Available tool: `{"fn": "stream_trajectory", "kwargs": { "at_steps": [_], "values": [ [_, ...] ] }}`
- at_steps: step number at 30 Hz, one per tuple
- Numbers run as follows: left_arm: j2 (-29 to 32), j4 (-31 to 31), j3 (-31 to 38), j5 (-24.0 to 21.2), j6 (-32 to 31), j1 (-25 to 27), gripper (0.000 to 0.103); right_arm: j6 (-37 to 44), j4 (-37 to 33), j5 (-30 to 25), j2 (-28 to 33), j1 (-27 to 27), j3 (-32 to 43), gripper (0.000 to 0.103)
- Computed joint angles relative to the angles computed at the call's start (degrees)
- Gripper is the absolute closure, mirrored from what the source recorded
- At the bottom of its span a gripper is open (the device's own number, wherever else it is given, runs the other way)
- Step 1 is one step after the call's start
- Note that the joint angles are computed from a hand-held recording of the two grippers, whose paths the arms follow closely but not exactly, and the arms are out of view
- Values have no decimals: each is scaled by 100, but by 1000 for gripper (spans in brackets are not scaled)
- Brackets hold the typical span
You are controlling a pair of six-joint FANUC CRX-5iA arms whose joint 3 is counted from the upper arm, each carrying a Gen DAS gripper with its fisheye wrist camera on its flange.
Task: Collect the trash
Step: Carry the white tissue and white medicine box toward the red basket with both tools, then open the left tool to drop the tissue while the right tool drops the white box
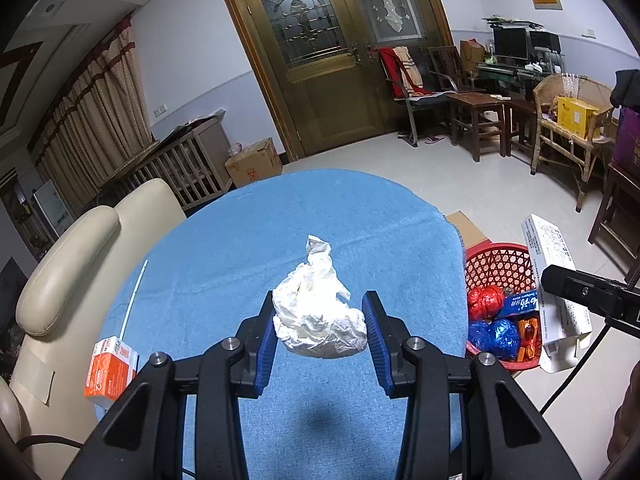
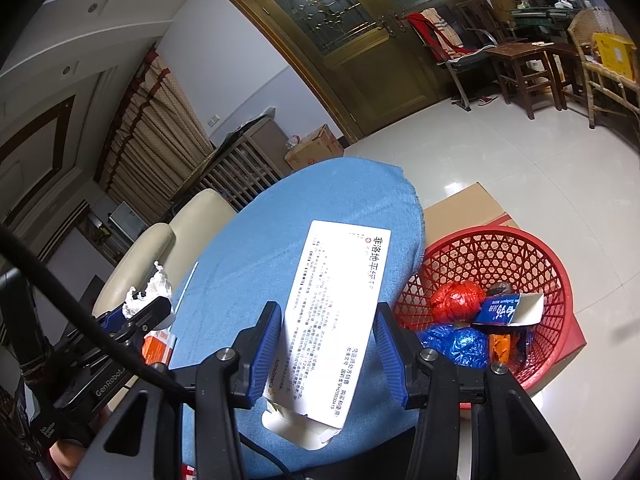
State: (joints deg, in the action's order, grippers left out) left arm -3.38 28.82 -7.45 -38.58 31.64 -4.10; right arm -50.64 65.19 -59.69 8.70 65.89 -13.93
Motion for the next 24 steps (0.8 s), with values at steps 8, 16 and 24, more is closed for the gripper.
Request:
{"fn": "stream_trajectory", "kwargs": {
  "at_steps": [8,16,24],
  "values": [
    [23,-37,32,-63,9,-21,60,-46,14,33,-17,-13,-35,53],
    [201,-7,209,-351,1,-75,60,-274,-9,-112,-139,24,-231,53],
    [302,-286,341,-513,135,-315,60,-681,-37,-305,-393,104,-601,53]
  ]
}}
